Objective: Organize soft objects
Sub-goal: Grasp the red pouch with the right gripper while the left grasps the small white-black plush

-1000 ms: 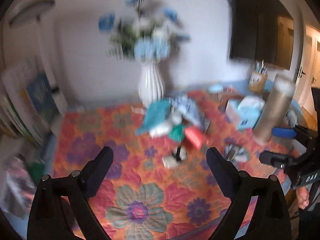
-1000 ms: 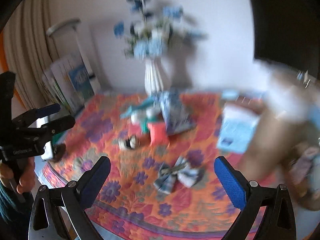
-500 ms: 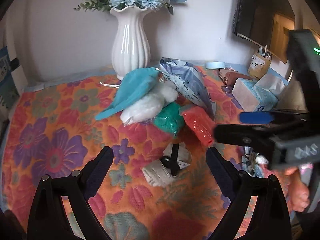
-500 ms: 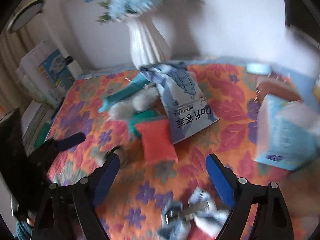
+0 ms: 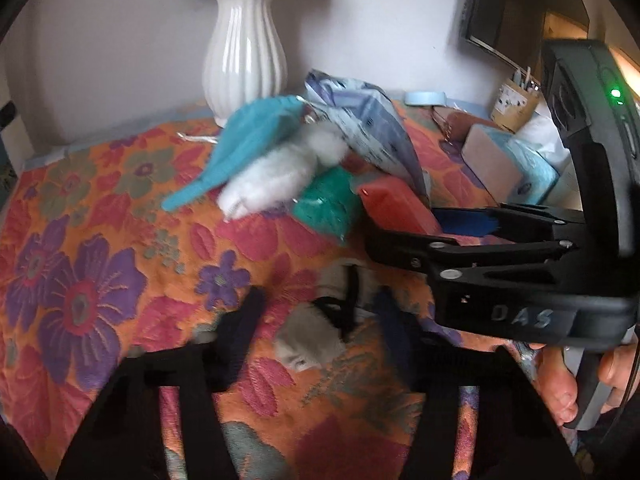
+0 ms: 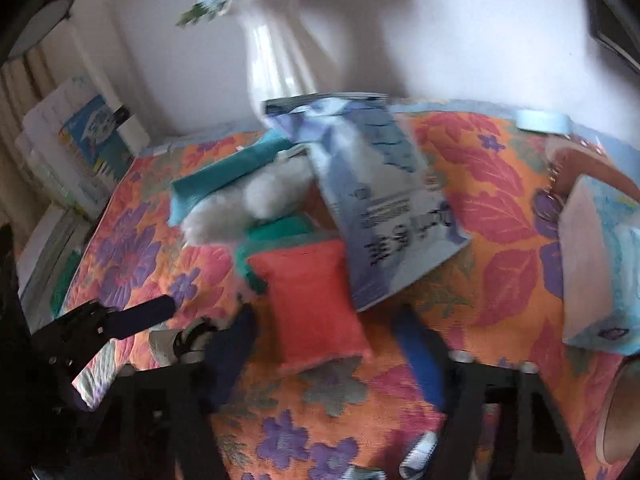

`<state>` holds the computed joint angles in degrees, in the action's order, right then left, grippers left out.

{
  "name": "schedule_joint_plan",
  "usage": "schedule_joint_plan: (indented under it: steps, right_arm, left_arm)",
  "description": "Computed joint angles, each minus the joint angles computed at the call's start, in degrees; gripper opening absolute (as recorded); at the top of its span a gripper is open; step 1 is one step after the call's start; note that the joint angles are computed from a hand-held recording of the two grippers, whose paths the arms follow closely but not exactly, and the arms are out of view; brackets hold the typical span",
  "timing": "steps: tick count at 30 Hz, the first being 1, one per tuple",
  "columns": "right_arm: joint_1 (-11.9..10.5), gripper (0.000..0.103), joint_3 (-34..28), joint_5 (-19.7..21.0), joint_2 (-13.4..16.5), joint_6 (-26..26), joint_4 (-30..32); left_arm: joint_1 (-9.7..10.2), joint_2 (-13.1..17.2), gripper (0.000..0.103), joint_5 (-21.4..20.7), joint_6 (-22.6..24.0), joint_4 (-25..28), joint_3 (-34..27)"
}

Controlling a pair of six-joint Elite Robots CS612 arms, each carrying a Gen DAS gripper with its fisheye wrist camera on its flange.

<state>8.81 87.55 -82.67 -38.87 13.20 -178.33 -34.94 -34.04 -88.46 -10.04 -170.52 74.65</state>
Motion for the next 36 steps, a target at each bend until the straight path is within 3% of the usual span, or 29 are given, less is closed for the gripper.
schedule_joint_plan:
  steps: [1, 2, 4, 9, 13, 15, 19, 22, 30, 32, 36]
  right_arm:
    - [0.2, 0.046, -0.1, -0.2, 0.0, -0.8, 0.1]
    - [0.4, 0.042, -0.2, -0.6, 0.1, -1.7, 0.1]
    - [0.9, 0.041, -0.3, -1.2, 0.2, -2.9, -0.1]
    - [0.9, 0.040, 0.2, -0.7, 0.0, -3.5, -1.3]
    - [1.3, 0.040, 2.2, -1.5, -1.6, -3.8, -0.8]
    - [1.9, 0.040, 3.7, -2.5, -3.2, -4.8, 0.7]
    - [2.4, 0.040, 6.3, 0.5, -4.6, -5.7, -0.9]
    - [3.5, 0.040, 6.1, -2.4, -3.9, -6.6, -1.0]
    - [3.5, 0.044, 6.2, -3.8, -3.0, -4.1, -2.2]
    - [3.3, 0.055, 6.4, -2.9, -3.0, -4.1, -2.7]
    - [3.3, 0.056, 6.2, -3.3, -3.0, -4.1, -2.0]
  left_arm:
    - [-0.06, 0.0, 0.037, 0.3, 0.0, -0.1, 0.1]
    - [-0.03, 0.0, 0.031, 0.1, 0.0, -0.4, 0.1]
    - [0.07, -0.1, 0.025, -0.5, -0.2, -0.6, 0.2]
    - [-0.34, -0.8, 0.024, 1.4, -0.8, -2.3, 1.6]
    - [-0.83, -3.1, 0.024, 3.7, -2.1, -2.6, 5.2]
    - [-0.74, -3.9, 0.024, 3.0, -2.8, -2.7, 6.6]
    - [-0.06, -4.5, 0.024, -0.5, -4.3, -4.6, 8.9]
    - [0.02, -4.4, 0.025, -0.4, -5.0, -6.0, 9.3]
    - [1.11, -4.0, 0.038, -5.2, -6.9, -7.5, 9.1]
    - [1.48, -3.8, 0.048, -7.0, -7.4, -7.9, 9.0]
    - [1.43, -3.8, 0.064, -7.7, -7.1, -9.2, 9.3]
